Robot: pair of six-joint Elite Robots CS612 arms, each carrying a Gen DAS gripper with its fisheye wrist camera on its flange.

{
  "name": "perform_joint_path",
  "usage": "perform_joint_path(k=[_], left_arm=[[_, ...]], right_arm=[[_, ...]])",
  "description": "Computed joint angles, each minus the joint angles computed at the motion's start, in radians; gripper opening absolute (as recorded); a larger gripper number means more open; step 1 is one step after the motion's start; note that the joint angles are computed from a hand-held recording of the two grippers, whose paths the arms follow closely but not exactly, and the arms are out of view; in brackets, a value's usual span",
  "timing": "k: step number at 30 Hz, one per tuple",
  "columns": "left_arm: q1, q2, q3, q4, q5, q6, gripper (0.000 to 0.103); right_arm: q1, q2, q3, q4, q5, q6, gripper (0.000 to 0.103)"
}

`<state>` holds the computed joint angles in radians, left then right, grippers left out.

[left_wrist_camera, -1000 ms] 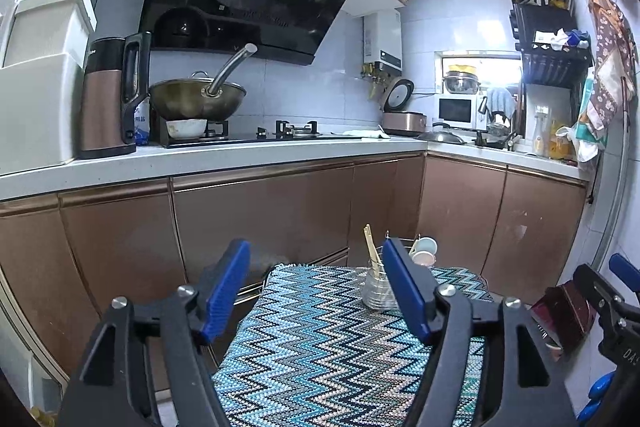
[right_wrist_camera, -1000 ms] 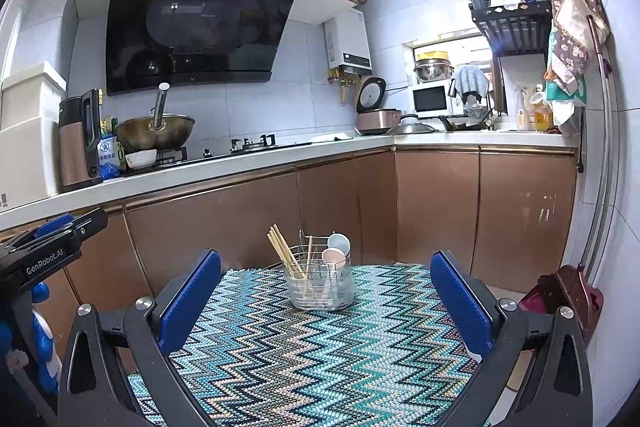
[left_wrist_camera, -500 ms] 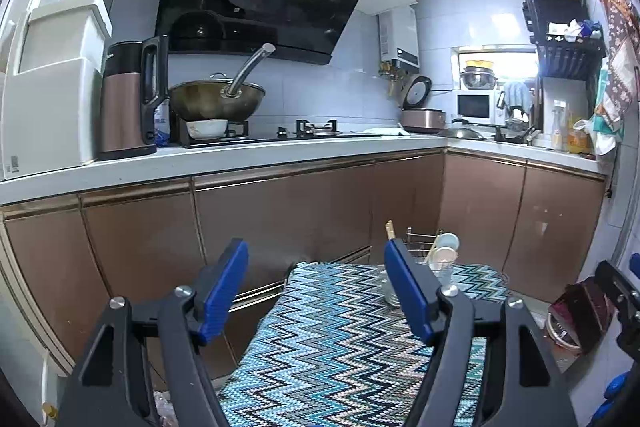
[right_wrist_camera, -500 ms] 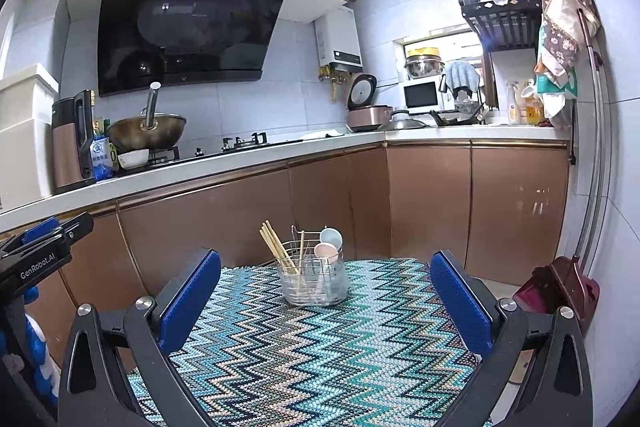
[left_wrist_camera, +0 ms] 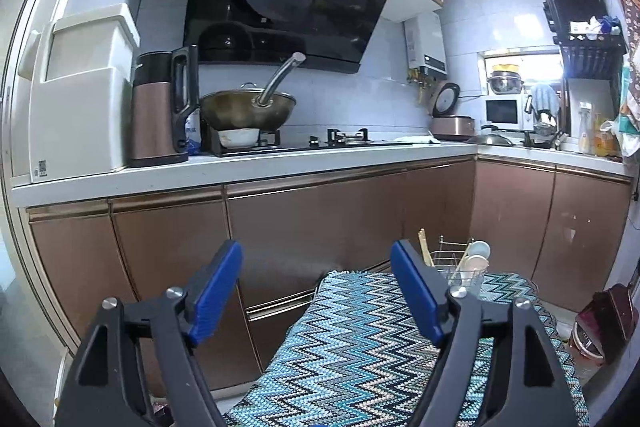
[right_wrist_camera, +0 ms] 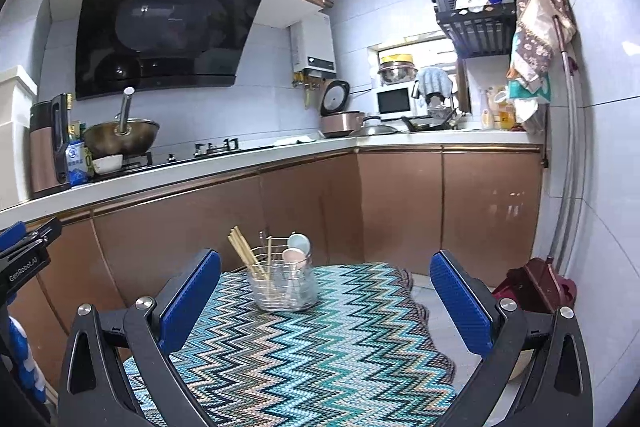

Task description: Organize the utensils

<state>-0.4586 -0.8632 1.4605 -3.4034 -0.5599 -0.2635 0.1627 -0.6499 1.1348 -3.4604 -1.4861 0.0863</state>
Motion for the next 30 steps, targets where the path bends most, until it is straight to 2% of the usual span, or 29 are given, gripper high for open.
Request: perform_joint_path(k=[5, 12, 20, 30], left_arm=[[0.000, -0.007, 0.007, 0.038, 0.025, -0.032, 0.077], [-0.002, -0.003, 0.017, -0.035, -0.009, 0.024, 0.077], [-0.004, 0.002, 0.017, -0.070, -0.016, 0.078, 0.077], [-0.006, 0.004, 0.016, -0.092, -0.015, 0.097, 0.077]], right_arm=[[0.002, -0.007, 0.008, -0.022, -0.039, -0.016, 0.103], [0.004, -0.010, 0.012, -0.034, -0.035, -0.026, 0.103], [0.004, -0.012, 0.017, -0.033, -0.026, -0.034, 0.103], [0.007, -0.016, 0.024, -0.041, -0.030, -0.044, 0.103]])
